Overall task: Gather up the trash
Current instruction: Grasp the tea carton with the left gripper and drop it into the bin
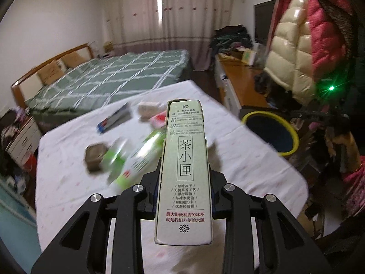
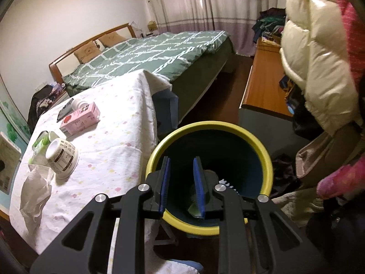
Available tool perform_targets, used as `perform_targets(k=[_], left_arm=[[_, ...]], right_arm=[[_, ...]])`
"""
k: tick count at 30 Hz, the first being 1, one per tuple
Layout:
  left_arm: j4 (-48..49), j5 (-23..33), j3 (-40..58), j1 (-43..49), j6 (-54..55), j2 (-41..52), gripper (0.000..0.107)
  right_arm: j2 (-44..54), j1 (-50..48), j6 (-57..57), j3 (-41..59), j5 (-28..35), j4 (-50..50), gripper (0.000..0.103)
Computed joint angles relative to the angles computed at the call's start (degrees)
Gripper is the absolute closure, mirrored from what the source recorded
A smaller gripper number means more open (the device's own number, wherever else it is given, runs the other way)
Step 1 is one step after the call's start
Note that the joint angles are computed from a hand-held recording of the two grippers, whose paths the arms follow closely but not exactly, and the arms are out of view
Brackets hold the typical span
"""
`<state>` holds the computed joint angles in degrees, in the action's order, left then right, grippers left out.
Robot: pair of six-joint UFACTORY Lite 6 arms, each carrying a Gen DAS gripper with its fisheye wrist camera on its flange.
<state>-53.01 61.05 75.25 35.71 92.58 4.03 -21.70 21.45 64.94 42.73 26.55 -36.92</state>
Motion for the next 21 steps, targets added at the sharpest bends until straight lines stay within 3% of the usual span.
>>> perform_targets(k=[5,9,15,21], left_arm=[[0.03,-2.48,-2.24,-11.86,-5.07,-3.60,0.076],[1.71,-7.64,-2.19,-24.33,-11.42,-3.00,0.076],[6.03,-18.49,2.59,-44.63,-24.01,5.72,0.076],[14.37,-28.31,10.42,-60.86,-36.71,17.72,0.076]], right_arm=[[-7.55,2.67,3.87,-4.50,5.73,-3.33,0.083],[-15.10,4.43,5.70,-8.76,10.92,-4.42,0.083],[-26.67,6.54,5.62,-14.46,18.58,-3.54,0.082],[-34.18,3.85,0.99,-18.51,21.39,0.61,0.081]])
